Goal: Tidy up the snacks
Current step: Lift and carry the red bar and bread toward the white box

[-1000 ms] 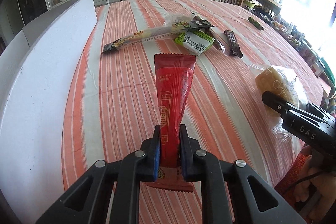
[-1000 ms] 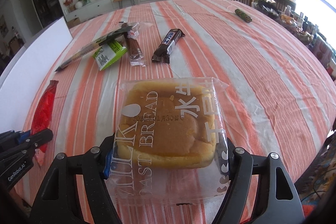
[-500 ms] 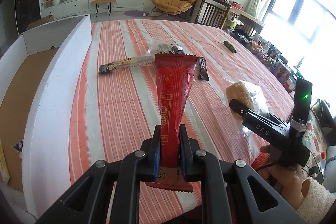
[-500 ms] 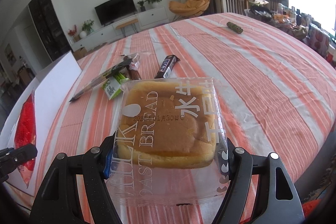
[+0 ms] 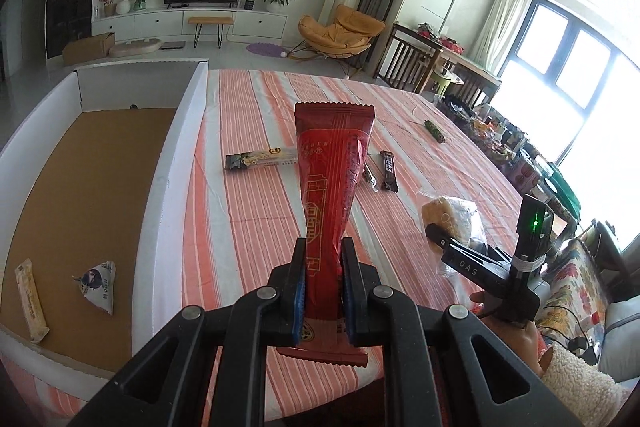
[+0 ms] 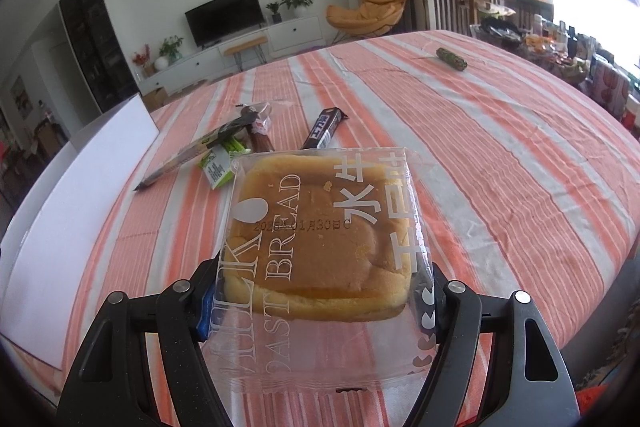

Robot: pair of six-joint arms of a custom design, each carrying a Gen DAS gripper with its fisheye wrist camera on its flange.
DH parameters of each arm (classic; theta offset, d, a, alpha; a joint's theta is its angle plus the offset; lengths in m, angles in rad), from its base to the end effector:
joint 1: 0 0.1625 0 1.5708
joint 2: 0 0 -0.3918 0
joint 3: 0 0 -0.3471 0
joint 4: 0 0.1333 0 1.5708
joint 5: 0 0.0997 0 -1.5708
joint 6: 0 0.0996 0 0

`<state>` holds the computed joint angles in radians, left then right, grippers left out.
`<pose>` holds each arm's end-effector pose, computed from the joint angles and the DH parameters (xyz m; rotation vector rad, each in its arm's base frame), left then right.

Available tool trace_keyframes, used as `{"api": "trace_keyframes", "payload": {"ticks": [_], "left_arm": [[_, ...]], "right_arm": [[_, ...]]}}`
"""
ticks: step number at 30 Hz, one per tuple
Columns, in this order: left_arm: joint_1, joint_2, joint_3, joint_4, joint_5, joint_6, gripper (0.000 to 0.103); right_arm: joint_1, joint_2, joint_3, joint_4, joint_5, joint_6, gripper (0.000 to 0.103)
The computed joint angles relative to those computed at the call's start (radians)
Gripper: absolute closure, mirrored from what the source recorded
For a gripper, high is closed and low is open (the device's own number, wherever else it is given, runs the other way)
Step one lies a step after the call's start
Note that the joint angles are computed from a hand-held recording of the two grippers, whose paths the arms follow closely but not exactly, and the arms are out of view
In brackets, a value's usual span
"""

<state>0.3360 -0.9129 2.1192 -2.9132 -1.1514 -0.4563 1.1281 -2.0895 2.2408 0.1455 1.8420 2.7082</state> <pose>-0.3906 -0.3206 0.0716 1.0634 2.7037 -0.5940 0.0057 -0.2368 0.3270 -0.2180 -2.0638 1.2640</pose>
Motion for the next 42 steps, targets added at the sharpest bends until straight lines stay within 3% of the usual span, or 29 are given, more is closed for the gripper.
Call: {"api": "trace_keyframes", "payload": {"ticks": [9,12,17,21,24,27,30,32,35,38,42], "left_arm": [[0.039,-0.079,0.020,0.020,0.018,-0.023,0.089],[0.063,-0.144,0.037,0.028,0.053,-0.046,0.089],[0.107,-0.274,0.071,0.111,0.221,-0.069,0.089],[0.169,-0.323,0.076,0.206,0.304,-0.102,0.089],[0.206,-0.338,0.082,0.246,0.339,-0.120,0.089],[0.225,-0.346,0.099,0.269,0.364,-0.153,0.089],[0.229,-0.367,0.126,0.252,0.353,-0.165,0.089],[0.212,-0.379,0.145,0.248,0.365,-0.170,0.089],[0.203,-0.384,0.159,0.231,0.358,-0.167,0.089],[0.200,-0.372,0.155,0.203,0.328,-0.151,0.089],[0.181,-0.342,0.149,0.173,0.299,-0.128,0.089]], "right_arm": [[0.023,-0.002,0.005,-0.015,0.015,-0.020,0.027],[0.030,-0.017,0.010,-0.018,0.008,-0.031,0.027],[0.249,0.086,-0.018,-0.084,0.187,-0.068,0.027],[0.527,0.268,-0.120,-0.073,0.297,-0.053,0.029],[0.704,0.448,-0.255,0.004,0.299,0.003,0.029],[0.787,0.626,-0.430,0.152,0.225,0.104,0.030],[0.797,0.736,-0.582,0.307,0.161,0.220,0.031],[0.767,0.737,-0.618,0.384,0.145,0.272,0.029],[0.721,0.674,-0.586,0.425,0.280,0.290,0.026],[0.612,0.593,-0.522,0.464,0.334,0.189,0.024],[0.427,0.554,-0.460,0.554,0.313,0.046,0.024]]}}
